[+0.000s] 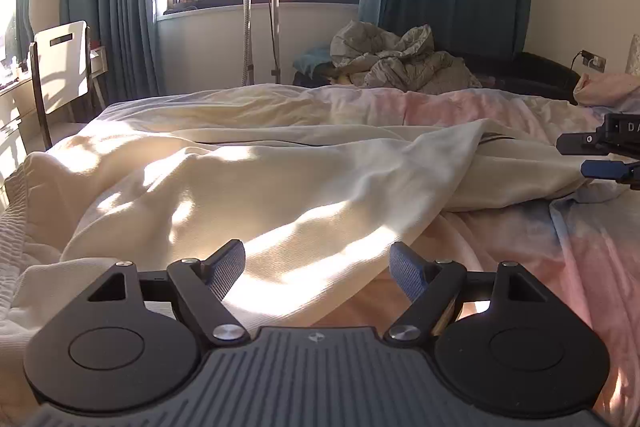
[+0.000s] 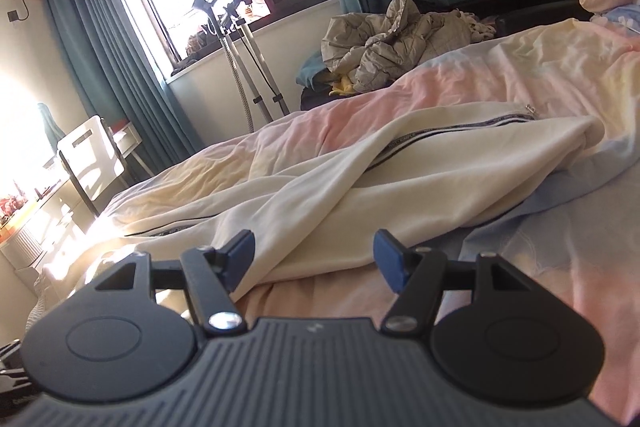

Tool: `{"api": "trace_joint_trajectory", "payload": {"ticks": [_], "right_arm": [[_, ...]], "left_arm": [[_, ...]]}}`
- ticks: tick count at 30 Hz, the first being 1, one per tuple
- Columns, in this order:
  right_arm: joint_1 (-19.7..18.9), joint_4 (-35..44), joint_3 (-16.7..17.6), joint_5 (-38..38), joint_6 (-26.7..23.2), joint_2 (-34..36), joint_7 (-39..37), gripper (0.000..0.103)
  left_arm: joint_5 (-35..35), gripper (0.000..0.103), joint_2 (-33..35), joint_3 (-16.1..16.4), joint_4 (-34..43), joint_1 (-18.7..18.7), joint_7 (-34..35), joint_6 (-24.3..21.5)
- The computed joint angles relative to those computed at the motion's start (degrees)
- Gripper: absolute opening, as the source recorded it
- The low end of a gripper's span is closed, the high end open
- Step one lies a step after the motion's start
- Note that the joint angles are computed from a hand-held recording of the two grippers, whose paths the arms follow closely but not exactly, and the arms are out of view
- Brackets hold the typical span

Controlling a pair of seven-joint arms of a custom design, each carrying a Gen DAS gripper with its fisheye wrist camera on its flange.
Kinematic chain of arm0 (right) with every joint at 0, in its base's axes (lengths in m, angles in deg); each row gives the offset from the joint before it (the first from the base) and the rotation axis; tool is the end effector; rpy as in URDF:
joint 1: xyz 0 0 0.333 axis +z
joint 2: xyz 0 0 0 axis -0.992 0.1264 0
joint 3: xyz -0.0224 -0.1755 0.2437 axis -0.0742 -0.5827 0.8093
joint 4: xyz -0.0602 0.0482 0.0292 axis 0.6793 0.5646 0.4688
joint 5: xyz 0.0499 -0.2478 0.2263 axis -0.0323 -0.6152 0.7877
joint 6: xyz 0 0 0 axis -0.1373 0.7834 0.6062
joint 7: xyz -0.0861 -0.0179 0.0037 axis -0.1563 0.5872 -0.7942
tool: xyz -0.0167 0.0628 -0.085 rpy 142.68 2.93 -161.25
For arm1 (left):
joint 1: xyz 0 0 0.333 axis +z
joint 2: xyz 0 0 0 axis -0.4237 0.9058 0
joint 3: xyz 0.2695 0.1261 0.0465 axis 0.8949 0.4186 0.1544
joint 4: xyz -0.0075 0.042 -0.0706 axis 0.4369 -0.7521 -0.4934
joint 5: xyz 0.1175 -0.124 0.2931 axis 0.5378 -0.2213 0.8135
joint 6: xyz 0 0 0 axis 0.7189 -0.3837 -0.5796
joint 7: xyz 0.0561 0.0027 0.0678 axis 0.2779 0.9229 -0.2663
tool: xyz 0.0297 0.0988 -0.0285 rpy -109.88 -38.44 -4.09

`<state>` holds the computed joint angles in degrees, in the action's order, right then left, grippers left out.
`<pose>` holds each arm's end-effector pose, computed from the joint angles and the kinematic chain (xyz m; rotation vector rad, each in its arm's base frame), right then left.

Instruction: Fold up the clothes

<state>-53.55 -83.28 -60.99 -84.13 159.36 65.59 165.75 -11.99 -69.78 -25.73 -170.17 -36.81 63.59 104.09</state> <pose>0.6193 0.3085 0.5348 -1.3023 1.6249 -0.5312 0.5898 -0.1038 0.5153 -1.4973 1.7707 -0.8973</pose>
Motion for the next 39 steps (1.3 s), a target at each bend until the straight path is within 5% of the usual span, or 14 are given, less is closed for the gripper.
{"api": "trace_joint_trajectory", "payload": {"ticks": [6,13,16,20,24,32,39], "right_arm": [[-2.75,0.35,2.93,3.18,2.05,1.06,-4.44,0.067],[-4.65,2.37,5.45,9.57,2.52,3.66,-9.49,0.067],[-4.83,3.10,5.70,11.67,2.10,4.45,-10.83,0.067],[-3.96,3.19,4.33,12.86,2.09,4.72,-9.94,0.067],[-3.70,1.00,3.83,13.34,3.33,3.46,-9.16,0.067],[-2.46,-2.80,2.27,12.32,5.82,0.74,-7.30,0.067],[-6.40,-6.36,6.59,16.80,7.96,-1.04,-7.01,0.067]], "left_arm": [[8.83,0.082,10.23,5.81,11.10,-7.78,-6.59,-6.96],[14.76,0.078,16.76,9.61,19.65,-10.61,-14.26,-10.75],[14.85,0.061,18.82,8.55,23.45,-9.28,-15.57,-12.66],[12.56,0.022,18.30,4.26,24.29,-6.25,-11.71,-13.11],[13.09,0.006,14.39,3.83,20.74,-6.60,-12.00,-12.46],[13.73,0.005,2.45,0.09,8.35,-3.85,-13.38,-9.71],[8.61,0.005,-8.11,-5.64,-7.79,2.89,-11.33,0.21]]}}
